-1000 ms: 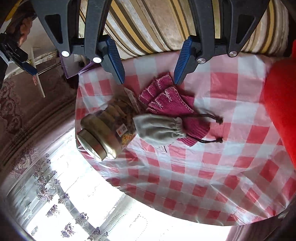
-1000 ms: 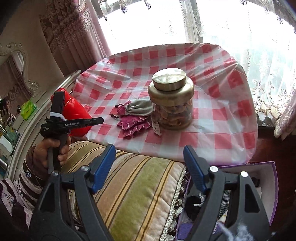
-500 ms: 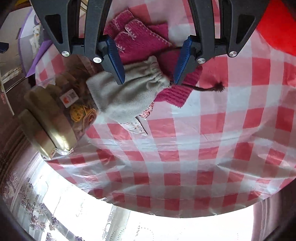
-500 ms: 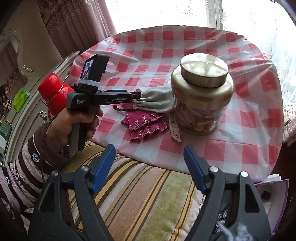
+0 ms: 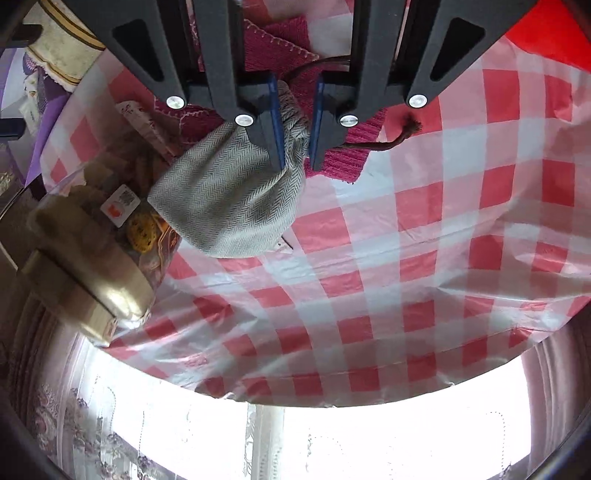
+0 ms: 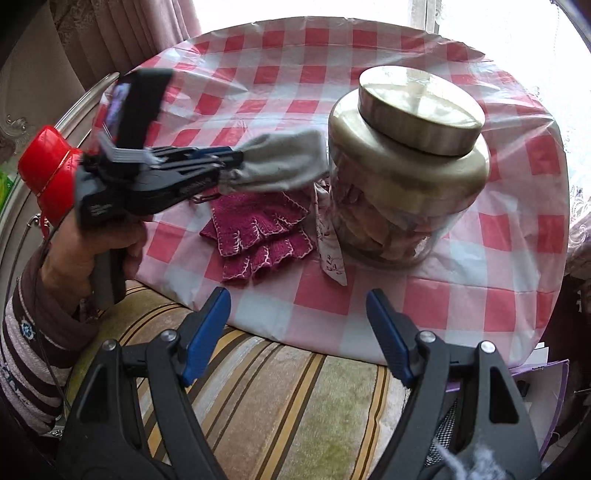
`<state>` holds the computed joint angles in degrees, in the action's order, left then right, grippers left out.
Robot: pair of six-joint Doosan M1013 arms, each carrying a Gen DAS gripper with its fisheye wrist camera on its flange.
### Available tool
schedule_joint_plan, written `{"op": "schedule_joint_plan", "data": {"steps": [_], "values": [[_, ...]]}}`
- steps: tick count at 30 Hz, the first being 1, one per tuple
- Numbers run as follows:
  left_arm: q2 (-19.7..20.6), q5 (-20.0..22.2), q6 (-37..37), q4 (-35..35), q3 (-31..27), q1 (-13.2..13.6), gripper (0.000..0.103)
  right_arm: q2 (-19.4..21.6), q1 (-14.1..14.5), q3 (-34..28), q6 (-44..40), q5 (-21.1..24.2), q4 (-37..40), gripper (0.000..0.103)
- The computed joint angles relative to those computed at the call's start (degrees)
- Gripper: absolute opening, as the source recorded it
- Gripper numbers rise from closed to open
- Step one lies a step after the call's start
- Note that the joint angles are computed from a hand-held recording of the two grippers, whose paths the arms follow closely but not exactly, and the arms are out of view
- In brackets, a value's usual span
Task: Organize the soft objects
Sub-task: 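Grasp the grey drawstring pouch with the left tool and lift it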
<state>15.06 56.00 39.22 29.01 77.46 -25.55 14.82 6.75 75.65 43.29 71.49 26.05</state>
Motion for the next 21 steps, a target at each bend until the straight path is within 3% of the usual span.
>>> {"op": "schedule_joint_plan", "data": {"steps": [4, 10, 16, 21], "values": [[-2.27, -2.51, -5.28, 1.44, 2.15, 0.05, 0.015, 0.05, 0.55, -0.04, 0.32, -0.17, -0.9, 0.079], [-5.27, -2.73, -17.45, 4.87, 5.56, 0.62, 0.015, -0.01, 1.61, 0.17, 0.68, -0.73, -2.29, 0.079], [-6.61, -0.33, -27.45, 11.27, 7.77, -0.19, 0.015, 0.12, 3.7, -0.22, 0.64, -2.6, -3.9, 0.079], [-6.92, 0.24, -31.26, 13.38, 9.24, -0.34, 0.014, 0.77, 6.91, -1.03, 0.86, -5.97, -5.3, 0.079]]}}
